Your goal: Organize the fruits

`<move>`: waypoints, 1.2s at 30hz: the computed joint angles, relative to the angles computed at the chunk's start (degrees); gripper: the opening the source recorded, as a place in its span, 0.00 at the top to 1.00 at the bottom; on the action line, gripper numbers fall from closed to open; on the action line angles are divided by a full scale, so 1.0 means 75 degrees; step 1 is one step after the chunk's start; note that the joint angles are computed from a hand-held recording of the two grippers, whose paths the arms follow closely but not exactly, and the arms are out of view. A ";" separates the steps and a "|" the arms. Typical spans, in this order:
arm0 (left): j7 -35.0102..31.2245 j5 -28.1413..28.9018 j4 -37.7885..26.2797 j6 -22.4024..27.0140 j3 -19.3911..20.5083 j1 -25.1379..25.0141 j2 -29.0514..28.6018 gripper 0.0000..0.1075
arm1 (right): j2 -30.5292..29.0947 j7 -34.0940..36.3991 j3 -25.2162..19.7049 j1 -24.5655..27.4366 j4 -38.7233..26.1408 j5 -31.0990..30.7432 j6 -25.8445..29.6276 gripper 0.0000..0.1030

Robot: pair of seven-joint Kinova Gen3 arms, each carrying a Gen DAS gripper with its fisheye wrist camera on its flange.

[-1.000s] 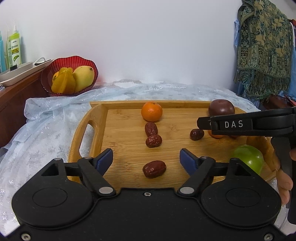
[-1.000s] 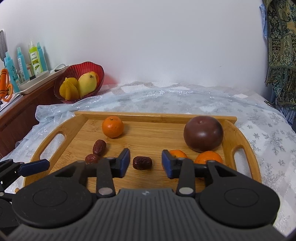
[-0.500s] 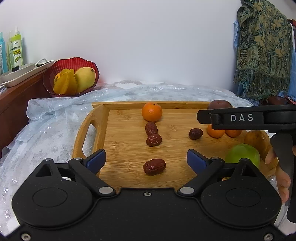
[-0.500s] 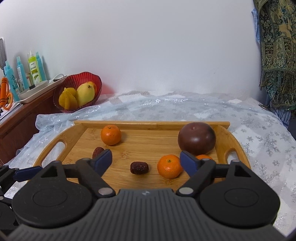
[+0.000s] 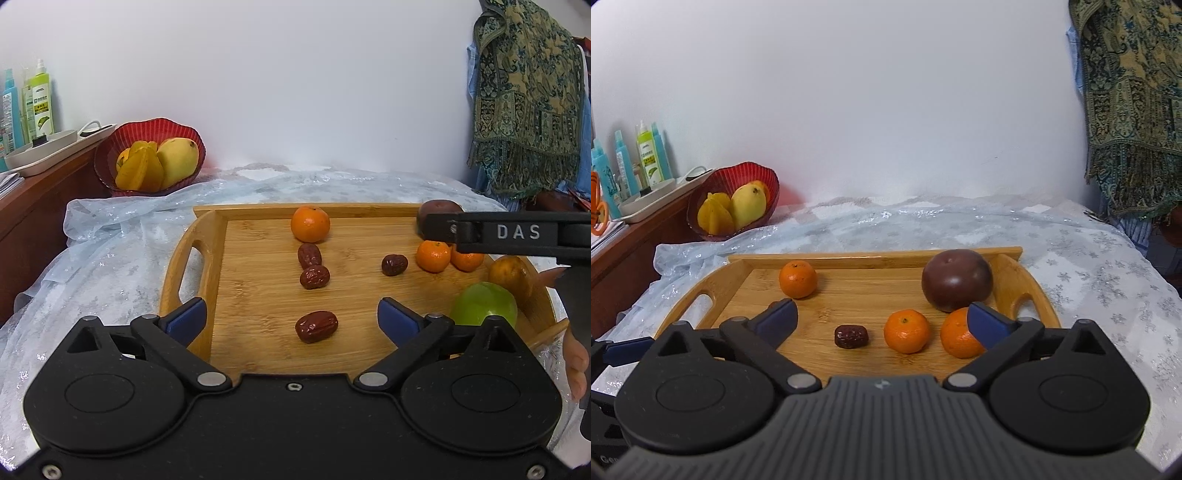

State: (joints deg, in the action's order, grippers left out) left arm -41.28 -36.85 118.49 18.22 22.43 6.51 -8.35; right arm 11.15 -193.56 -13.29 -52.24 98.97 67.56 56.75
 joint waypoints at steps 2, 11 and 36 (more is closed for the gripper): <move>-0.0032 0.0045 0.0038 0.0004 -0.0036 0.0017 -0.0065 0.07 | -0.0023 -0.0052 -0.0022 -0.0051 0.0025 -0.0018 0.0126 0.00; -0.0560 0.0679 0.0221 0.0007 -0.0042 -0.0154 -0.0456 0.05 | -0.0160 -0.0552 -0.0197 -0.0237 0.0250 0.0213 0.0561 0.00; -0.2495 0.2993 0.0786 0.0183 -0.0089 -0.0430 -0.1578 0.05 | -0.0459 -0.1956 -0.1094 -0.1233 0.1100 0.0312 0.2484 0.00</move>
